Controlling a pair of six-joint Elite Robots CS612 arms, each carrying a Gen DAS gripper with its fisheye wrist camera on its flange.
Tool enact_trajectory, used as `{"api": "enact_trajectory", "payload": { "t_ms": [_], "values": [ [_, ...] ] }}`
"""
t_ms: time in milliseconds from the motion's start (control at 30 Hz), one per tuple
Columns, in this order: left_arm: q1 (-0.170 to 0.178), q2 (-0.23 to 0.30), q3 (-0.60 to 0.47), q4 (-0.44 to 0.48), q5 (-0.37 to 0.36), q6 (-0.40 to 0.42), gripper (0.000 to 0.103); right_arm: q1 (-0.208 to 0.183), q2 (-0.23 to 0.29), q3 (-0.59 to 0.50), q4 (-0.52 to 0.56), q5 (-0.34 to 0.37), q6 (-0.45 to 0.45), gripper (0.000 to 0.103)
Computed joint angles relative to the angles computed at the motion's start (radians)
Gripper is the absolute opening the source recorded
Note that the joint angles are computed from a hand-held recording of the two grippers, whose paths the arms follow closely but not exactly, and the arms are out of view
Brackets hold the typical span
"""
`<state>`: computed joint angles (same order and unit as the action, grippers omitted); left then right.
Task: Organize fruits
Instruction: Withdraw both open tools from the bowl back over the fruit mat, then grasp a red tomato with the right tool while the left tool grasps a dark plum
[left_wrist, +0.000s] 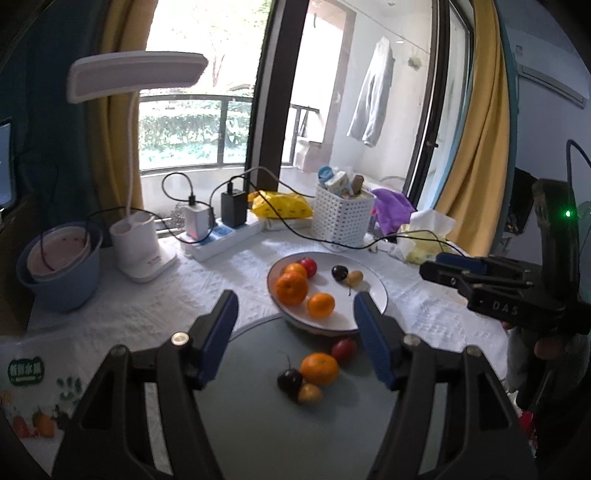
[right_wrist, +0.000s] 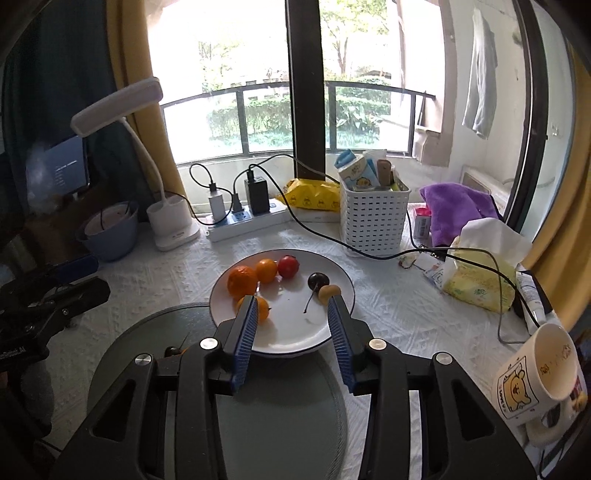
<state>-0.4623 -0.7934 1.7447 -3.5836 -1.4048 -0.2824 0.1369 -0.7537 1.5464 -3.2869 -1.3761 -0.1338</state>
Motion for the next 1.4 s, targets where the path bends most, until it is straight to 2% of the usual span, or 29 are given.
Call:
{"api": "enact_trajectory", "payload": {
  "t_ms": [333, 600, 867, 1400],
  "values": [
    [0.004, -0.013, 0.07, -0.042, 0.022, -0.053, 0.066, 0.022, -0.006, 0.025, 0.005, 0.001, -0.03, 0.042],
    [0.002, -0.007, 0.095, -0.028, 0.045, -0.093, 0.066, 0.035, 0.013, 0.015, 0.043, 0.018, -0.051, 0.042],
    [0.005, 0.008, 0.089, 0.021, 0.027, -0.121, 0.066, 0.04, 0.035, 0.0, 0.094, 0.025, -0.056, 0.042],
    [0.004, 0.046, 0.002, 0.18, 0.005, -0.113, 0.066, 0.029, 0.083, -0.063, 0.2, 0.053, -0.048, 0.042]
  ]
}}
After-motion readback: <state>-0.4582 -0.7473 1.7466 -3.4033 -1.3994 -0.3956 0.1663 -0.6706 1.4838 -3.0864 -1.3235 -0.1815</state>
